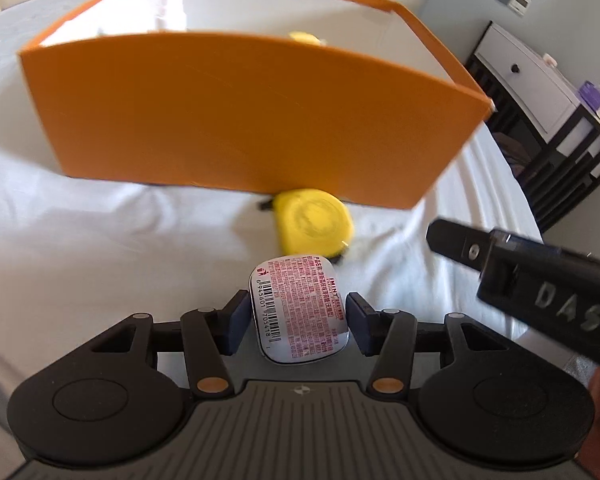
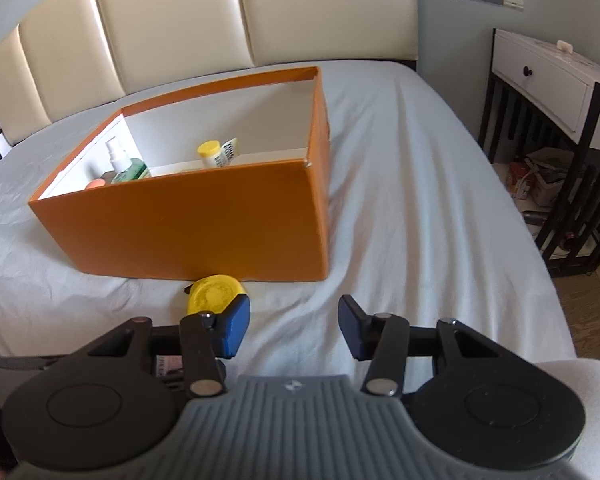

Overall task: Organize rigid objects
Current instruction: 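Grasp the pink-labelled tin with the left gripper while the right gripper grasps the yellow tape measure, then carry the tin and tape measure up over the orange box with both grippers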

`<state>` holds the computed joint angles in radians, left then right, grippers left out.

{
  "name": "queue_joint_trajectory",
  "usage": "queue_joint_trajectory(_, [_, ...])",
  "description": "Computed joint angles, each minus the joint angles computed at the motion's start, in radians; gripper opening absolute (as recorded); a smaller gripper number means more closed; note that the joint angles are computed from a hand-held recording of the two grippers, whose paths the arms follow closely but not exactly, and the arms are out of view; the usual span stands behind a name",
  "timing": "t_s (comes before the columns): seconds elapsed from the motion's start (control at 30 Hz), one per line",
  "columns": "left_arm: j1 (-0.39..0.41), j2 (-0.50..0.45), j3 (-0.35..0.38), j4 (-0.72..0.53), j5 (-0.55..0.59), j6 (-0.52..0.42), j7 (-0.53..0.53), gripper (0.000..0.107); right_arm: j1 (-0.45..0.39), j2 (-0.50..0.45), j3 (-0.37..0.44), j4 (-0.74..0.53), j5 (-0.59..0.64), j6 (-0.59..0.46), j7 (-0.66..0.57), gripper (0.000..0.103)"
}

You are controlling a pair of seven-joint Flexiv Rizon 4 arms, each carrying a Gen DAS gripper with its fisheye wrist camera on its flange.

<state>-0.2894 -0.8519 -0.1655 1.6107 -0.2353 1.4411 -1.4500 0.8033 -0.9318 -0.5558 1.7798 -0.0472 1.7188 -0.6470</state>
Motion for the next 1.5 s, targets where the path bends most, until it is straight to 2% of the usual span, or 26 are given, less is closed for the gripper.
queue_joint_trajectory(0.13, [-0.012, 0.020, 0.066, -0.003, 0.016, -0.002, -0.020, 0.059, -0.054, -0.007, 0.064, -0.048, -0.020, 0.010, -0.020, 0.049])
queue_joint_trajectory(0.27, [-0.027, 0.007, 0.131, -0.046, 0.026, -0.017, -0.072, 0.059, -0.120, -0.005, 0.140, -0.109, -0.071, -0.065, -0.029, 0.049])
queue_joint_trajectory(0.4, [0.016, -0.021, 0.092, -0.072, 0.012, -0.002, -0.092, 0.059, -0.188, -0.018, 0.220, -0.183, -0.124, -0.125, -0.008, 0.055])
queue_joint_trajectory(0.53, [0.041, -0.040, 0.064, -0.080, 0.002, 0.002, -0.090, 0.059, -0.236, -0.055, 0.280, -0.278, -0.208, -0.223, -0.007, 0.055])
queue_joint_trajectory(0.7, [0.054, -0.054, 0.057, -0.098, -0.007, -0.033, -0.091, 0.059, -0.289, -0.073, 0.343, -0.327, -0.265, -0.284, 0.016, 0.055])
queue_joint_trajectory(0.8, [0.034, -0.068, 0.081, -0.126, -0.007, -0.059, -0.110, 0.059, -0.326, -0.084, 0.390, -0.353, -0.279, -0.301, 0.016, 0.055])
queue_joint_trajectory(1.03, [0.000, -0.071, 0.136, -0.144, 0.020, -0.080, -0.180, 0.059, -0.354, -0.108, 0.434, -0.406, -0.315, -0.360, -0.015, 0.053])
queue_joint_trajectory(1.23, [-0.016, -0.078, 0.162, -0.166, 0.061, -0.101, -0.197, 0.059, -0.349, -0.125, 0.430, -0.436, -0.331, -0.379, -0.015, 0.050])
queue_joint_trajectory(1.37, [-0.001, -0.076, 0.147, -0.155, 0.070, -0.089, -0.191, 0.059, -0.332, -0.122, 0.408, -0.431, -0.343, -0.389, 0.002, 0.050])
queue_joint_trajectory(1.5, [0.040, -0.057, 0.089, -0.107, 0.057, -0.043, -0.159, 0.059, -0.309, -0.109, 0.377, -0.401, -0.358, -0.375, 0.037, 0.050])
